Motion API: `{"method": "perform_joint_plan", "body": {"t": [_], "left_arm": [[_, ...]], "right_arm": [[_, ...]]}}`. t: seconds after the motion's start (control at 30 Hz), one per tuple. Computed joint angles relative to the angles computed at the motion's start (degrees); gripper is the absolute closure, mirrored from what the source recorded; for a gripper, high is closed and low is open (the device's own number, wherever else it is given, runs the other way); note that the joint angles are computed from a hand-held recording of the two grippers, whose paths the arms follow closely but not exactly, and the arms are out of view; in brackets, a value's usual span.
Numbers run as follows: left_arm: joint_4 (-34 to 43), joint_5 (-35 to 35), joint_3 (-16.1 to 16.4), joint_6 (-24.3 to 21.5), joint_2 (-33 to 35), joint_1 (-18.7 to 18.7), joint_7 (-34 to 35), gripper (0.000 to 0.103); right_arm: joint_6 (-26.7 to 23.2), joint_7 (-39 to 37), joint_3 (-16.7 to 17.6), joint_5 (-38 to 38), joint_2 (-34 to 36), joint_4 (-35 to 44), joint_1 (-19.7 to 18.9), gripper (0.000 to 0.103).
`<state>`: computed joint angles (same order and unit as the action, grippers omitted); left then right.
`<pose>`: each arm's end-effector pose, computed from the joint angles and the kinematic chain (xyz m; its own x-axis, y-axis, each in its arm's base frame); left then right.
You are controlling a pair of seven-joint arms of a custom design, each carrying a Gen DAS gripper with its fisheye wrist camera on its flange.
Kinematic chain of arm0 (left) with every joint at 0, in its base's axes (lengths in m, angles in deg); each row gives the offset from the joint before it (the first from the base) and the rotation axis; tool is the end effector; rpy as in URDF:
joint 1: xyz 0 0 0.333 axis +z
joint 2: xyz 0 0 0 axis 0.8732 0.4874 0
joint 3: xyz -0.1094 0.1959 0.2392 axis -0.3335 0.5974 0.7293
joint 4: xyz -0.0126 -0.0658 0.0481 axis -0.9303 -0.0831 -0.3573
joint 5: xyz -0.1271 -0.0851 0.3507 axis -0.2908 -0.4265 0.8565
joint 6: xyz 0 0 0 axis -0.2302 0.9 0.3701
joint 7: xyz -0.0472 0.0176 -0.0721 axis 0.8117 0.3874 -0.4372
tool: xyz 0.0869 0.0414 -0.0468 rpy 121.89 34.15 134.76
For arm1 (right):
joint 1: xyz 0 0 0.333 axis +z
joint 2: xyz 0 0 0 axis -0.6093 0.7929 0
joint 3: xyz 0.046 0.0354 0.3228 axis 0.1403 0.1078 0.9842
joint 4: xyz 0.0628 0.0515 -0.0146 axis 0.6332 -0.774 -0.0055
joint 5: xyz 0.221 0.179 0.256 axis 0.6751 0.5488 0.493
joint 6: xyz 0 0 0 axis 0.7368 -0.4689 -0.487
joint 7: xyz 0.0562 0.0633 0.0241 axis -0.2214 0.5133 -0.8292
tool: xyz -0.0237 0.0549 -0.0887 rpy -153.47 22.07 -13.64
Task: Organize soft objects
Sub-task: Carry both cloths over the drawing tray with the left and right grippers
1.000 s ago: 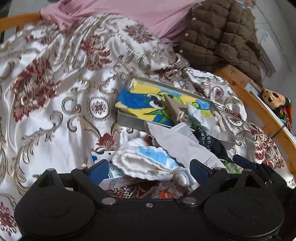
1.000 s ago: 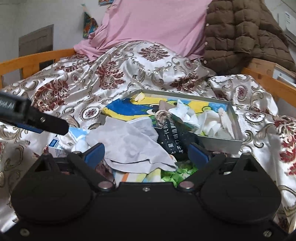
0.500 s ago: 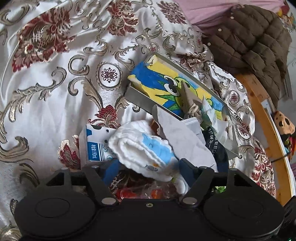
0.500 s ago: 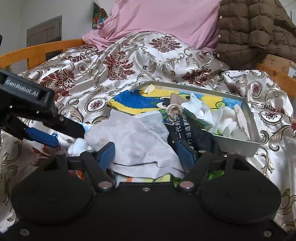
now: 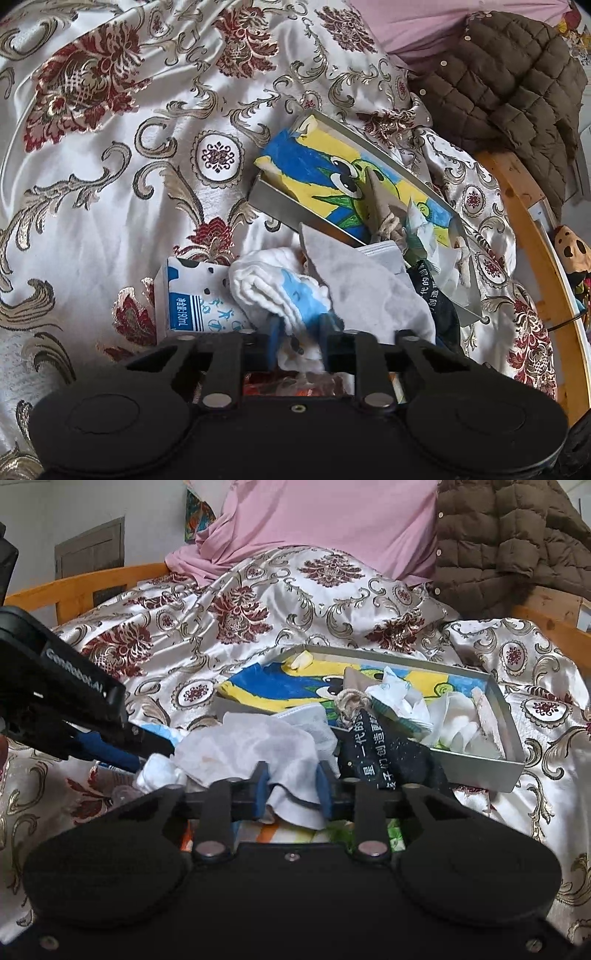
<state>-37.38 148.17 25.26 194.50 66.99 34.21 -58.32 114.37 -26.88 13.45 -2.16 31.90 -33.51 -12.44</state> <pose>0.5663 -0.3900 0.4075 0.4469 -0.7205 0.5303 -0.5364 -0.6902 -0.4857 0.6473 0.3994 0.3882 0.6311 -0.7721 0.0740 -0.3239 -0.3491 -0.8793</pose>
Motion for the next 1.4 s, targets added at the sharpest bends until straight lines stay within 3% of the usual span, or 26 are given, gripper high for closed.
{"method": "perform_joint_plan", "body": {"t": [0.17,0.4,0.8,1.13,1.27,1.4], "left_arm": [[1.33,0.3,-0.25,-3.68,-0.24,-0.84,2.58,0.094],[2.81,0.8,-1.24,-8.77,-1.26,-1.69,6.14,0.096],[7.04,2.27,-2.83,-19.77,-4.06,-3.0,14.49,0.096],[17.97,3.51,-2.07,-23.65,0.54,-4.14,21.39,0.096],[27.45,2.75,-0.11,-23.79,6.8,-5.41,24.16,0.096],[41.73,-0.29,2.37,-24.02,16.51,-6.73,30.04,0.096]], "right_arm": [[3.53,-2.02,4.32,-2.04,0.22,-1.04,-2.87,0.1],[7.97,-1.53,12.84,-7.25,-0.24,-4.24,-9.81,0.103],[17.0,8.98,23.54,-23.96,-0.06,-9.71,-20.82,0.103],[18.87,19.31,24.77,-32.65,2.95,-4.21,-23.69,0.103],[19.66,24.36,24.57,-33.86,5.52,0.2,-23.98,0.103],[20.09,28.45,23.15,-34.37,9.55,7.1,-22.27,0.103]]}}
